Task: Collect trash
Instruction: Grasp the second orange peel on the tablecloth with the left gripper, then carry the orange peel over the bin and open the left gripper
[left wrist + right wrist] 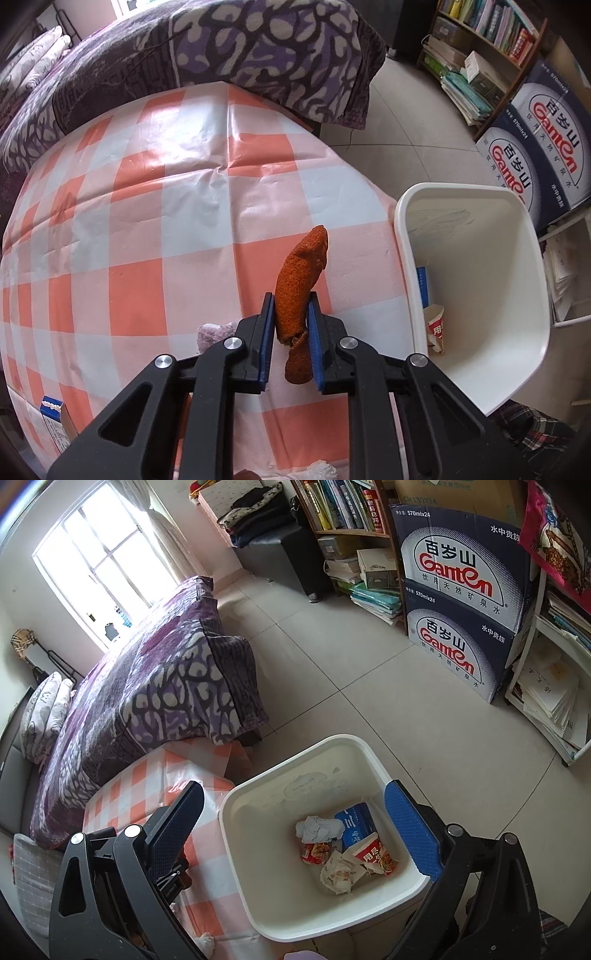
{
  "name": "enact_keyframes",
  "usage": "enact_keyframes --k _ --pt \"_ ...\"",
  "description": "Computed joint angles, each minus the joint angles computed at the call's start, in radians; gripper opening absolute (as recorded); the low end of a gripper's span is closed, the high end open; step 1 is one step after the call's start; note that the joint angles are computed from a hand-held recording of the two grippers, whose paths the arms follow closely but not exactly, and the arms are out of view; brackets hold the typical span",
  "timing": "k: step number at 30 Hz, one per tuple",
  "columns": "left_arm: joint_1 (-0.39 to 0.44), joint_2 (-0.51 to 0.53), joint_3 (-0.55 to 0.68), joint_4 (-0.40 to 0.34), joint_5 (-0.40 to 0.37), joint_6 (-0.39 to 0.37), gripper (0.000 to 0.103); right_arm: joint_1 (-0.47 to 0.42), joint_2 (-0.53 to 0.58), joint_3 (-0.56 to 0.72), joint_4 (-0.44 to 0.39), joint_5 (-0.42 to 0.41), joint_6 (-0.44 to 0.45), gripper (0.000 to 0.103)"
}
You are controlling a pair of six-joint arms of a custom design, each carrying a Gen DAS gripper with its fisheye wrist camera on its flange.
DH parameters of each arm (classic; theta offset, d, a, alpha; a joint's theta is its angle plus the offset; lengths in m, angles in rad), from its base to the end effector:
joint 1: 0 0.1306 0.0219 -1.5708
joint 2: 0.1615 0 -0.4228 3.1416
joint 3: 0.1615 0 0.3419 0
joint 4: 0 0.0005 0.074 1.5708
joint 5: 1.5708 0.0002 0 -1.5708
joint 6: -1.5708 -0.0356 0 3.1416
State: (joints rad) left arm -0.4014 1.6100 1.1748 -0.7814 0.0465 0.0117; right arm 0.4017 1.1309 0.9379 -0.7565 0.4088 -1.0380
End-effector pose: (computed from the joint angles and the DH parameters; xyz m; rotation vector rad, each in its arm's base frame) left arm 0.4171 -0.1794 0.2979 0.5535 2.7444 -0.1665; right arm 0.2848 0.1051 0.3847 0.9070 2.2408 0.1345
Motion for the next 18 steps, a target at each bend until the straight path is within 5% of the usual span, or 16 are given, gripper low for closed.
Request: enact_keyframes --k 9,12,15,18 --pt "-0.115 -0.123 0.0 0.033 0.149 0.101 0.017 -0.023 -0.06 -0.017 -0.011 0.061 -0.039 0.094" --pt "-0.132 -0.122 -0.008 0.047 0.26 0.169 0.018 -0.029 -0.076 -0.015 -0.039 0.101 -0.044 0.094" --pt "-0.157 -0.129 -0.024 0.056 0.297 0.183 0.047 -0.036 -0.085 -0.014 -0.059 0.121 -0.048 0.095" --pt "-0.166 -0.154 -0.037 0.054 0.243 0.184 0.048 -0.04 -0.082 -0.014 -0.069 0.114 -0.044 0.095"
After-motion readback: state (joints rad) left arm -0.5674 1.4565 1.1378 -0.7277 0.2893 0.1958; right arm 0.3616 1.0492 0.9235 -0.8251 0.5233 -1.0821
